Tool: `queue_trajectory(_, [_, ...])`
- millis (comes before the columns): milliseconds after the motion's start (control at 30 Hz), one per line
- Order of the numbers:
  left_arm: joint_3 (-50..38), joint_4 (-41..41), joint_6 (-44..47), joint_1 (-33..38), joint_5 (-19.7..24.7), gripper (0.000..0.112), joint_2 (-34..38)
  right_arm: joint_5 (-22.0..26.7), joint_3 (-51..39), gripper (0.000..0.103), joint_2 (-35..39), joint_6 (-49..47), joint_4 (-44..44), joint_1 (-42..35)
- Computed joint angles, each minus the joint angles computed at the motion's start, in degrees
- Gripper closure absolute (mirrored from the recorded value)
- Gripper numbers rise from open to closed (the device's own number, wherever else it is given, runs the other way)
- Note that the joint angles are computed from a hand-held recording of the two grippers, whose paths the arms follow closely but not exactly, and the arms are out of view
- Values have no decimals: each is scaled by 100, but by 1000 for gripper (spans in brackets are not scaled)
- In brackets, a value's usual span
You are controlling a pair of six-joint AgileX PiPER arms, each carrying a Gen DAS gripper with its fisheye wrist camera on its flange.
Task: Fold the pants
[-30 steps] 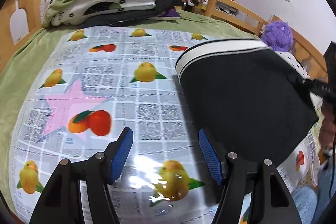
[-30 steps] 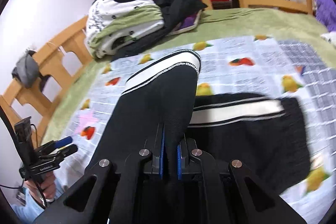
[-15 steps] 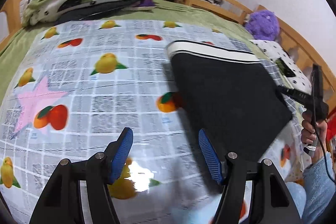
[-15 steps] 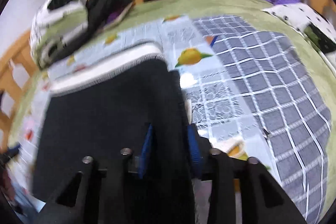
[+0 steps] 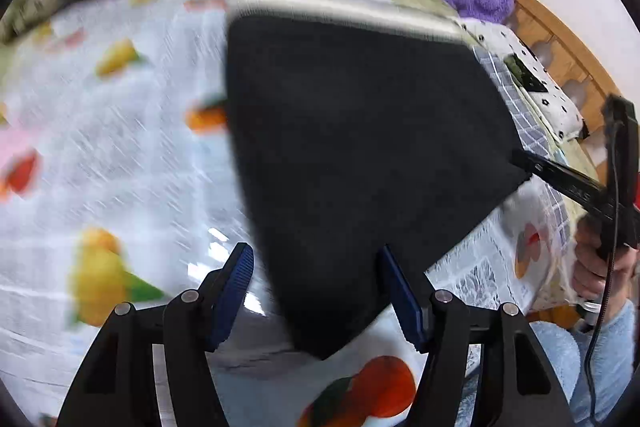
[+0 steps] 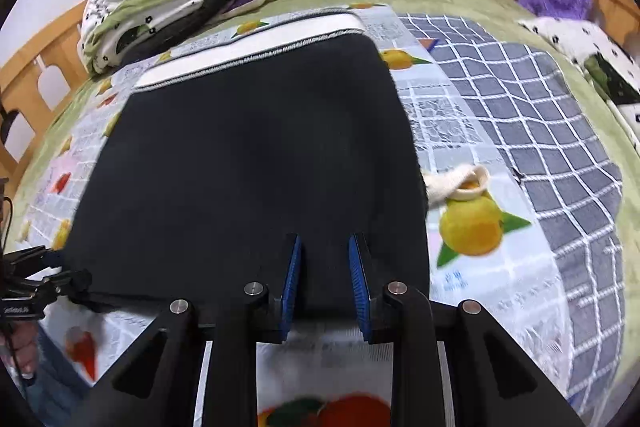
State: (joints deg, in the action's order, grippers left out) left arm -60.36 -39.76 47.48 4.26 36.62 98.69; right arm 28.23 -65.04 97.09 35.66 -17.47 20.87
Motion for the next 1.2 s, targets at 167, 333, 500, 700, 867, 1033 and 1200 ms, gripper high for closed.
queue_trajectory(167, [-40,55,365,522,23,51,-975,282,265,72,-784,1061,-1078,275])
queue_trajectory(333, [-799,306,151,1167,664,51,-1334,833,37,72,-1114,1446,-1349,371])
queue_trajectory(500, [-1440,-14,497,1775,1133,51,-1380,920,-174,73,-1208,930,-624,144])
queue_trajectory(700, [-1896,-461,549,1940,1499,49,-707,959,-478,69,-967,566,-163,-52])
queue_trajectory(867, [-2416,-423,119,1610,1770,49,318,781,-929,51,-342,-138,518,-487])
queue_trajectory(1033, [-3080,-180,-174,1140,1752,45,1491,688,-1548,45,680,-1168,1443,-871])
queue_trajectory(1200, [-3826,-171,-239,850,2001,45,2518,426,-1965,44,1444,-1553,1831,-1093])
